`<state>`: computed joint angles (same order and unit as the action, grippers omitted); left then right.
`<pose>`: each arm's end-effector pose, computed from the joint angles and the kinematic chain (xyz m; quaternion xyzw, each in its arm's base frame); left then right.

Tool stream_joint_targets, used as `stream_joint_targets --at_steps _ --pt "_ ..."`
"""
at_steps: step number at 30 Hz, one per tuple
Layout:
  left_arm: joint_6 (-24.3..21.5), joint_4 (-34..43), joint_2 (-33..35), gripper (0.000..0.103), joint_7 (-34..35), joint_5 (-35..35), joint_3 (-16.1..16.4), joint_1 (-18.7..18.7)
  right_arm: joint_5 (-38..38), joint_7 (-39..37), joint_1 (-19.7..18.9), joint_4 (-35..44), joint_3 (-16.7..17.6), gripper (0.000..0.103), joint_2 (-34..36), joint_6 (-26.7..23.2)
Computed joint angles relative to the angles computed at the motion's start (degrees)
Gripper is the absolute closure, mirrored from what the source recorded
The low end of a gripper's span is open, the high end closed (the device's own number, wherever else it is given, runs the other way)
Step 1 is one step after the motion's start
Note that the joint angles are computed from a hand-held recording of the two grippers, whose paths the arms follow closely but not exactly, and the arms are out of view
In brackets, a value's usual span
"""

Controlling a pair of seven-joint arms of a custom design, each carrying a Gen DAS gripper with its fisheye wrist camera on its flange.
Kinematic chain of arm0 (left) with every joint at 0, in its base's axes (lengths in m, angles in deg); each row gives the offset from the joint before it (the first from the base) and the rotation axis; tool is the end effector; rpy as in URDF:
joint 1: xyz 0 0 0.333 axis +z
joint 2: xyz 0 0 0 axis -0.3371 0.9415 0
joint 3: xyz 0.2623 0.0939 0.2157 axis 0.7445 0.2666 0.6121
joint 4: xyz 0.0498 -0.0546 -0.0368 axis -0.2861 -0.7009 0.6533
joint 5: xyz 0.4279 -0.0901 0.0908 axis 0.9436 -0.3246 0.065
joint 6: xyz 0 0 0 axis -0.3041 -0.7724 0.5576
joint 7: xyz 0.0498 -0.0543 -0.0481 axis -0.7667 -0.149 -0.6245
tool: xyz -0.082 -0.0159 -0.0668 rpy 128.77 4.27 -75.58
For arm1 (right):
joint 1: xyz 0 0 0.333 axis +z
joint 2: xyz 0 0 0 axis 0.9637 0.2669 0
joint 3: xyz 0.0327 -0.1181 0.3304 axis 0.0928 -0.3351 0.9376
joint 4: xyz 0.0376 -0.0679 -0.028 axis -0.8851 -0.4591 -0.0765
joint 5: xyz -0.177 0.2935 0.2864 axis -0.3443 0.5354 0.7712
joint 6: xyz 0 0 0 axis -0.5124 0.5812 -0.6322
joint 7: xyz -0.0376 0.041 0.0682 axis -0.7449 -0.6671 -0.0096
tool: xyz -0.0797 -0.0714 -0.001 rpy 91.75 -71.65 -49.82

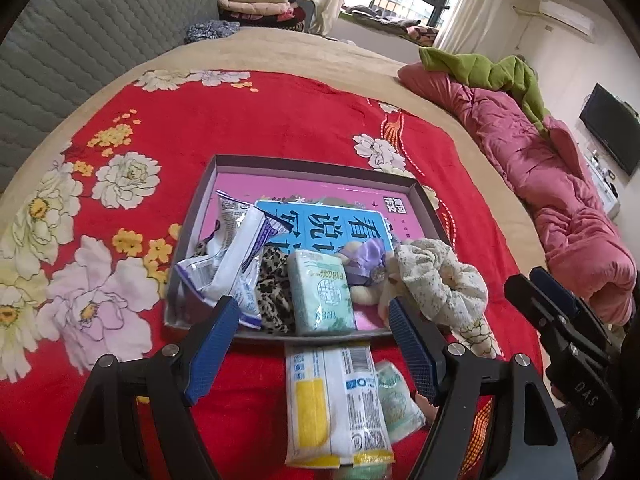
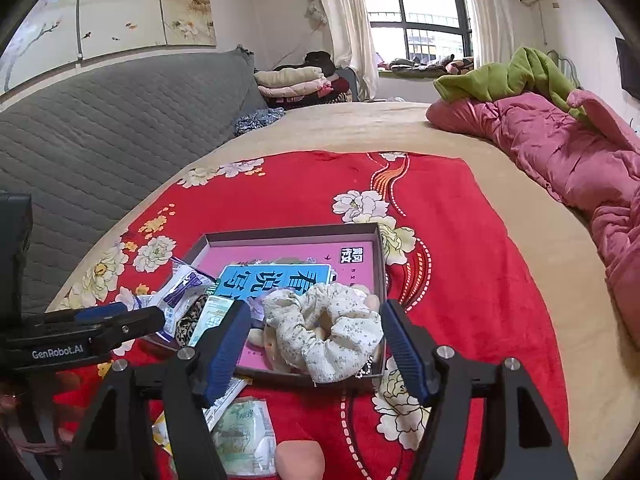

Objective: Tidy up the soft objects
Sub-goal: 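Raise both open tools away from the box toward the items outside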

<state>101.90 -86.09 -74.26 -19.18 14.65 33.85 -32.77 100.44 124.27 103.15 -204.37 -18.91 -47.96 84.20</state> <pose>0.4132 -0.3136 0.5361 -0.7713 0.5430 -0.2817 0.1760 0.4501 0.1523 0.5458 -0.7534 0.4911 -0.1869 0.3953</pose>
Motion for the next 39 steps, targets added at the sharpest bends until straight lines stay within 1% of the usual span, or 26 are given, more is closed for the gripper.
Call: stream_joint_targets --at_steps 7,16,20,23,32,39 --pt "-2.09 -0.72 -2.57 0.025 0.44 -0.69 -0.8 -1.2 -0.58 0.32 -0.46 -1.06 0.34 0.034 -2.33 -0.76" --pt "-6.25 -0.11 -4.12 0.025 -0.46 0.34 -2.53 -2.03 -0.5 -0.41 0.84 -2.79 -0.54 0.032 -6.0 -1.69" --pt "-7.6 -0.17 -4.64 0.025 -0.45 0.15 -2.72 -2.93 -0.91 0.01 0.52 -3.7 -0.3 0.031 -7.27 -2.86" --pt "-8.04 -0.47 -5.02 0.025 -0.87 -0.15 -2.77 -3.37 -1.25 0.38 0.02 -4.41 0.01 0.031 -8.15 -3.91" --pt "-9.82 -0.75 -5.97 0.025 -1.42 -0.24 -3.37 -4.24 -2.42 1.1 -0.82 -5.9 0.33 0.031 -10.34 -4.61" --pt "-9.83 -0.86 -5.98 0.025 -1.55 -1.0 -3.26 -5.14 -3.34 1.34 -1.56 -6.79 0.36 0.031 -11.4 -5.85"
